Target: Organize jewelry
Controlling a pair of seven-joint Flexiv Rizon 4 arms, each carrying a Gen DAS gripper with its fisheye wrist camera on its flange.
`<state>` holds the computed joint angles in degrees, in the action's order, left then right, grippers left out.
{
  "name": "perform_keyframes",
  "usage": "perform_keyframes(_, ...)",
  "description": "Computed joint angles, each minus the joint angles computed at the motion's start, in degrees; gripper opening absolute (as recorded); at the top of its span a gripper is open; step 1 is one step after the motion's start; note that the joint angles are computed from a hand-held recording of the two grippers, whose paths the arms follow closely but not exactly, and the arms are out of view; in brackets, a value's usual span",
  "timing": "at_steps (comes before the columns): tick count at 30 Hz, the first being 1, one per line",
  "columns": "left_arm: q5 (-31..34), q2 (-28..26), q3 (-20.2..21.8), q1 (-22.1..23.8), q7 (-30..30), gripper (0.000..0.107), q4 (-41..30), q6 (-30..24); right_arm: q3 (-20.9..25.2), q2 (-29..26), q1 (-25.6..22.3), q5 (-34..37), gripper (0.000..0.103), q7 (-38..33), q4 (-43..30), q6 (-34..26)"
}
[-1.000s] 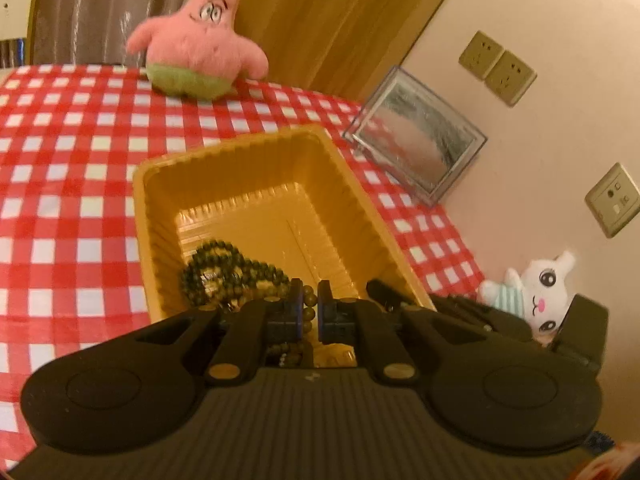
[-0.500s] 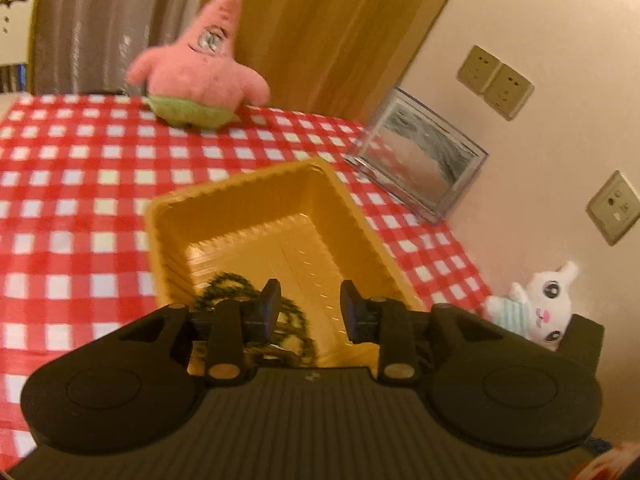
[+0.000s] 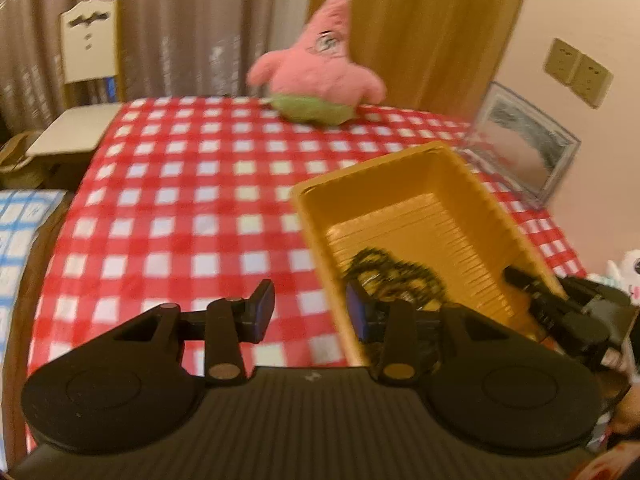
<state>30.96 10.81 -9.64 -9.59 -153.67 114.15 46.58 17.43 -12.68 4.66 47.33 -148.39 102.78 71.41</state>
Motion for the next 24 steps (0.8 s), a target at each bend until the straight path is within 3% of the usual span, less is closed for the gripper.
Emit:
perform_keyframes(5, -1.0, 2.7, -0.8, -0.3, -3.3, 0.035, 2.6, -4.0, -0.9, -1.0, 0.9, -2.4, 0.003, 6.0, -0.4, -0.9)
perform_keyframes(14, -0.8, 3.8, -3.5, -1.2, -8.1, 0.036, 3.1, -8.5, -2.5, -2.1, 0.9, -7.6, 0.003, 21.0, -0.2, -8.0)
perform_keyframes(20, -0.2, 3.9, -4.9, -2.4, -10.9, 0.038, 2.1, -11.9, -1.6, -3.2, -0.3, -7.7, 0.005, 16.2, -1.8, -9.2)
perform_keyframes(21, 0.0, 3.9, -5.2, -2.6, -11.4, 0.039, 1.8, -12.7, -1.6, -3.3, -0.4, -8.0, 0.012, 15.8, -2.0, -9.4)
perform_keyframes(23, 0.9, 3.7, -6.2, -3.2, -12.4, 0.041, 0.9, -14.8, -1.0, -3.6, -1.4, -6.5, 0.073, 13.8, -3.0, -10.2)
perform_keyframes(24, 1.2, 3.7, -6.5, -3.5, -12.9, 0.042, 0.5, -15.8, -0.5, -3.5, -2.0, -4.4, 0.078, 12.2, -3.0, -9.0)
